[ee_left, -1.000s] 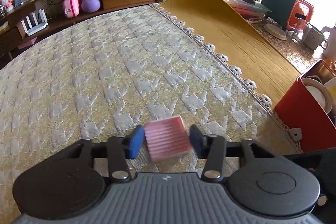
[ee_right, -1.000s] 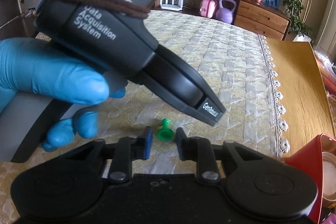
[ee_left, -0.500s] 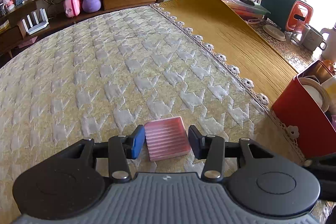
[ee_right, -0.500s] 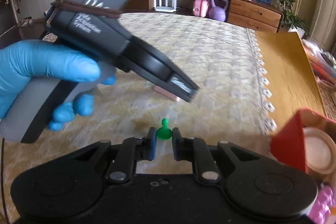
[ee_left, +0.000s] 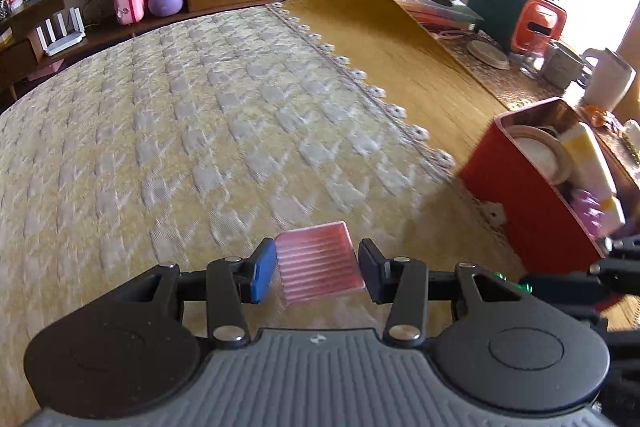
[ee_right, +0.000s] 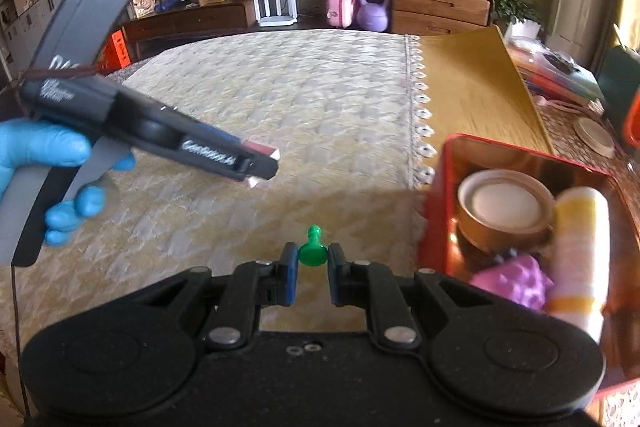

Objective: Organize rigid objects
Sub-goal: 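Carry the pink comb and green pawn with both tools over the red tin, then lower both tools into the tin and open them to release comb and pawn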

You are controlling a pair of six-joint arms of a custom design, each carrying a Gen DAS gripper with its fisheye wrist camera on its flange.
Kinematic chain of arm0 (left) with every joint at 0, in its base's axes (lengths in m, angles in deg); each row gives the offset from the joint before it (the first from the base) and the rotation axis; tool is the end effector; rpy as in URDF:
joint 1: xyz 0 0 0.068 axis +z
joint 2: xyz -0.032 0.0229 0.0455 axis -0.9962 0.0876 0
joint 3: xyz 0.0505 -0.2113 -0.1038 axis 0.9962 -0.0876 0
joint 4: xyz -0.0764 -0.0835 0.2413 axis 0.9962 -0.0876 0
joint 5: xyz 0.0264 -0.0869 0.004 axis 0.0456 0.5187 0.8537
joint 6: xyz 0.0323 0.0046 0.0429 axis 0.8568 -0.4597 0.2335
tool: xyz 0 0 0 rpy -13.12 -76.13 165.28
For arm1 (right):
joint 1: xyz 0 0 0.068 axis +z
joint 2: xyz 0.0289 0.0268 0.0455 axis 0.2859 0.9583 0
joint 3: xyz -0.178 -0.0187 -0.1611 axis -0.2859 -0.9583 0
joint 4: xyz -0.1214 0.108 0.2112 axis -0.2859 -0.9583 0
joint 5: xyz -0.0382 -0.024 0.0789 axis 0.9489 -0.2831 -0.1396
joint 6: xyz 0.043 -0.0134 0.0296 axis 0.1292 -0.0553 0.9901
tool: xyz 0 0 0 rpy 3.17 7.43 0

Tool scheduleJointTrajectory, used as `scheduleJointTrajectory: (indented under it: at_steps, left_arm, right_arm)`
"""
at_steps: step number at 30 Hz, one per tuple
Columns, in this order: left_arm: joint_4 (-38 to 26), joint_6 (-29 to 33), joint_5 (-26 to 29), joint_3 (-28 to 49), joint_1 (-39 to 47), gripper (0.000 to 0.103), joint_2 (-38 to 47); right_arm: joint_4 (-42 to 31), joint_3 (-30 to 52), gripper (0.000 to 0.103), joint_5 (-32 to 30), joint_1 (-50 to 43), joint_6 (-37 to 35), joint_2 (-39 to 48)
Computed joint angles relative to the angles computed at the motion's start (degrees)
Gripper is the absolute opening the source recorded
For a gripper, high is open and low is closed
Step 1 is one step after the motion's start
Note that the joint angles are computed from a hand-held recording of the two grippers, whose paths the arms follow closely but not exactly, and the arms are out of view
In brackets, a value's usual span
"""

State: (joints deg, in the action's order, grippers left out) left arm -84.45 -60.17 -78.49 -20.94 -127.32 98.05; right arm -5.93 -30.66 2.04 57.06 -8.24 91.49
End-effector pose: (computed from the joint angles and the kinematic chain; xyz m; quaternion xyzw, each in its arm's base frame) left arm 0.2007 -0.1704 0.2052 0.0755 0.9428 -0.0709 0.3170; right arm 0.1506 0.1260 0.2162 -0.2480 0.8935 0.1322 0.3503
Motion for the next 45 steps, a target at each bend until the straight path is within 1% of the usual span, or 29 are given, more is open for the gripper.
scheduleJointTrajectory:
  at_steps: [4, 13, 16, 23, 30, 34, 39, 45]
  left_arm:
    - [-3.30, -3.32, -1.58, 1.16, -4.22, 0.045, -1.74]
    - [-8.50, -6.57, -5.77, 8.46, -13.05, 0.045, -0.45]
    - [-9.48, -7.50, -6.56, 11.66, -15.81, 0.045, 1.67]
    - [-10.52, -8.14, -8.22, 19.87, -21.12, 0.045, 8.83]
    - [-10.84, -7.80, -8.10, 27.66, -23.95, 0.045, 16.58]
    - [-11.07, -7.39, -7.38, 31.69, -25.19, 0.045, 20.64]
    - [-11.26, -6.59, -6.43, 37.40, -26.37, 0.045, 26.92]
    - [-11.18, -5.86, -5.28, 43.51, -26.46, 0.045, 33.74]
  right_arm:
    - [-4.89, -0.06, 0.014, -0.24, -1.41, -0.01, -5.77]
    - [-13.92, 1.03, 0.014, -1.87, -7.94, -2.91, -16.32]
    - [-16.94, 1.11, 0.014, -3.64, -11.68, -4.68, -20.01]
    - [-21.30, 1.80, 0.014, -11.58, -25.38, -11.65, -24.41]
    - [-24.47, 2.64, 0.014, -22.71, -43.60, -22.42, -25.22]
    - [-25.45, 2.77, 0.014, -27.66, -52.15, -27.84, -24.48]
    - [-24.83, 2.43, 0.014, -31.38, -59.75, -33.19, -21.98]
    - [-21.77, 1.72, 0.014, -32.73, -64.15, -36.29, -18.07]
